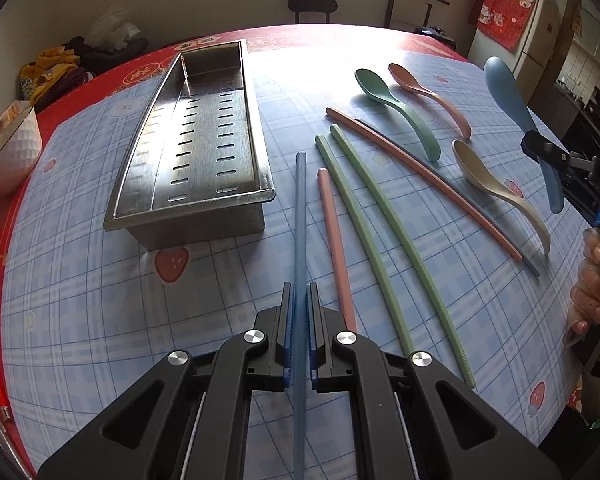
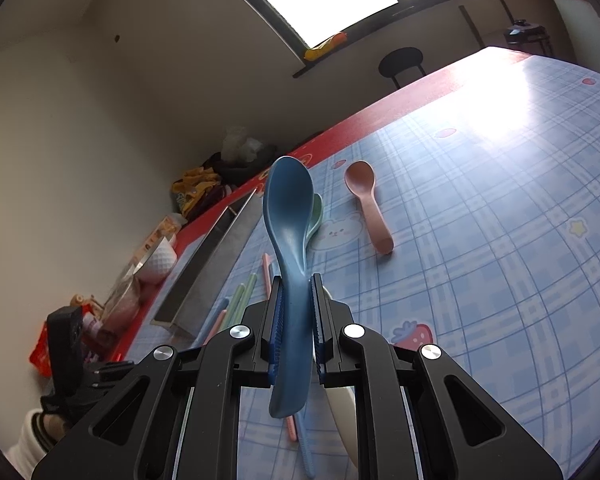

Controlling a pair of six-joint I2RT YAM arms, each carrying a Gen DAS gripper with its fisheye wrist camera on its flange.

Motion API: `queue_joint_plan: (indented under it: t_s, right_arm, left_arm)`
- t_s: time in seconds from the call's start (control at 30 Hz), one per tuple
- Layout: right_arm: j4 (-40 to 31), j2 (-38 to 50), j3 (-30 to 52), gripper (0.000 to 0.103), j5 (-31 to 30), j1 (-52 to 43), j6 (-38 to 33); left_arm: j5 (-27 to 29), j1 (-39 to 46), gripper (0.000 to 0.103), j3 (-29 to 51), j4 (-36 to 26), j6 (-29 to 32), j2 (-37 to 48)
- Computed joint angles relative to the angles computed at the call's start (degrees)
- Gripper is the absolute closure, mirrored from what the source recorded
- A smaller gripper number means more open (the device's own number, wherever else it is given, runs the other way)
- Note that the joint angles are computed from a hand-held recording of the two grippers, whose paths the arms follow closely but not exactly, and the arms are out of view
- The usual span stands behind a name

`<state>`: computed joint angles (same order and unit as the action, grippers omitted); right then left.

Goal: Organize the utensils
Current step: 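Lift the blue spoon with the right tool while the left tool carries the chopstick toward the tray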

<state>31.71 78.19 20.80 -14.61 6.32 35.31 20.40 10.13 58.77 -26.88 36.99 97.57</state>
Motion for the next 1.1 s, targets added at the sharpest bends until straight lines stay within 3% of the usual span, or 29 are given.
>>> queue_joint_plan:
  t_s: [0.2,0.57,0.83,1.1]
  right_arm:
    - [0.28,-0.23,-0.54,0.09,-1.16,-1.12,-0.15]
    - [-0.08,-0.21,-0.37,0.09,-1.43,-1.27,-0.1]
    - [-0.18,0.63,0.3,0.09,-1.17,-0.7,0.03]
    - [0.1,0.9,0.3,0.09,-1.66,-0.85,0.33]
  left_arm:
    - [-3.06,-2.26,0.094,0.6,2.11,1.02,0.62]
    - [-3.32,-3.45,0.097,0.61,4.86,1.9,1.31]
    - [5.25,0.59,0.097,1.89,-0.8,0.49,-1.76]
    - [12.88,4.94,0.097,12.94,-9.45,-2.85,-1.04]
